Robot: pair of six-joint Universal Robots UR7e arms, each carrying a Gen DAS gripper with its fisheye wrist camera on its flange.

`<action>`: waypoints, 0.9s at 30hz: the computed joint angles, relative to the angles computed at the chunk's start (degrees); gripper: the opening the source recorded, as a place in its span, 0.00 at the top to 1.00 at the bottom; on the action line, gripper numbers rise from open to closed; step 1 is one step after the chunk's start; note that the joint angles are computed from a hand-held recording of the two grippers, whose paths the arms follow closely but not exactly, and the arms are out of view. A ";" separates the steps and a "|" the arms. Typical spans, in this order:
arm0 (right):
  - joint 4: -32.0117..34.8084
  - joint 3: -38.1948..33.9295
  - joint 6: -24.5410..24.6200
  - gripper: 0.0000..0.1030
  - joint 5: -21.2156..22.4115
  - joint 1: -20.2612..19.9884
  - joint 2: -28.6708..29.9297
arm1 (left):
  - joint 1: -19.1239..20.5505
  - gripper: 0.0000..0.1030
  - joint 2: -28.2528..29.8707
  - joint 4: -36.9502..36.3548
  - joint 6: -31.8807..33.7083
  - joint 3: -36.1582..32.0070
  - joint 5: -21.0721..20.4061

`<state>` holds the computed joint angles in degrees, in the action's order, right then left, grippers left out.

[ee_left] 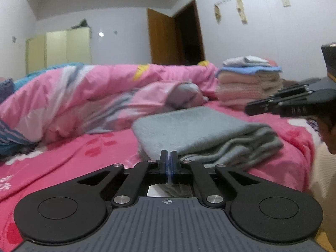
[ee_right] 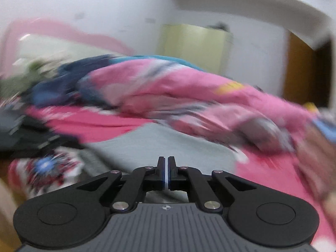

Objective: Fold clothes

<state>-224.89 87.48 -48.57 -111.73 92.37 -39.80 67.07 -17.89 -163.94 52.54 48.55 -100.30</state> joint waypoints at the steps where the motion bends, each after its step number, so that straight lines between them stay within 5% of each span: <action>1: -0.77 0.51 3.50 0.98 0.08 -0.47 -0.56 | 0.16 0.98 0.07 -1.07 -1.25 -0.12 -0.52; 5: -2.33 2.30 11.30 0.96 -0.89 -2.69 -0.92 | 0.44 0.97 1.33 -2.46 -8.15 -2.96 -1.72; 9: -5.36 2.15 6.63 0.95 -2.04 -3.42 1.52 | -0.47 0.97 3.42 -0.62 -11.20 -6.42 -2.14; 14: -8.65 1.85 7.83 0.95 0.08 -2.27 1.27 | -2.71 0.96 5.01 0.43 -10.09 -6.50 0.09; 17: -7.49 0.81 8.05 0.80 1.74 -2.79 2.76 | -4.05 0.95 5.48 0.92 -5.71 -5.40 4.88; 20: -7.09 -1.06 1.51 0.74 0.23 -3.06 5.53 | -4.52 0.94 5.60 1.07 -3.11 -4.33 9.25; 23: -5.15 -1.86 -4.95 0.75 -1.46 -1.29 4.82 | -4.04 0.93 4.82 -0.04 -1.58 -2.94 8.45; 27: -7.67 -6.61 -10.84 0.75 2.04 -1.06 5.27 | -3.64 0.87 4.77 1.10 -2.81 -3.58 7.83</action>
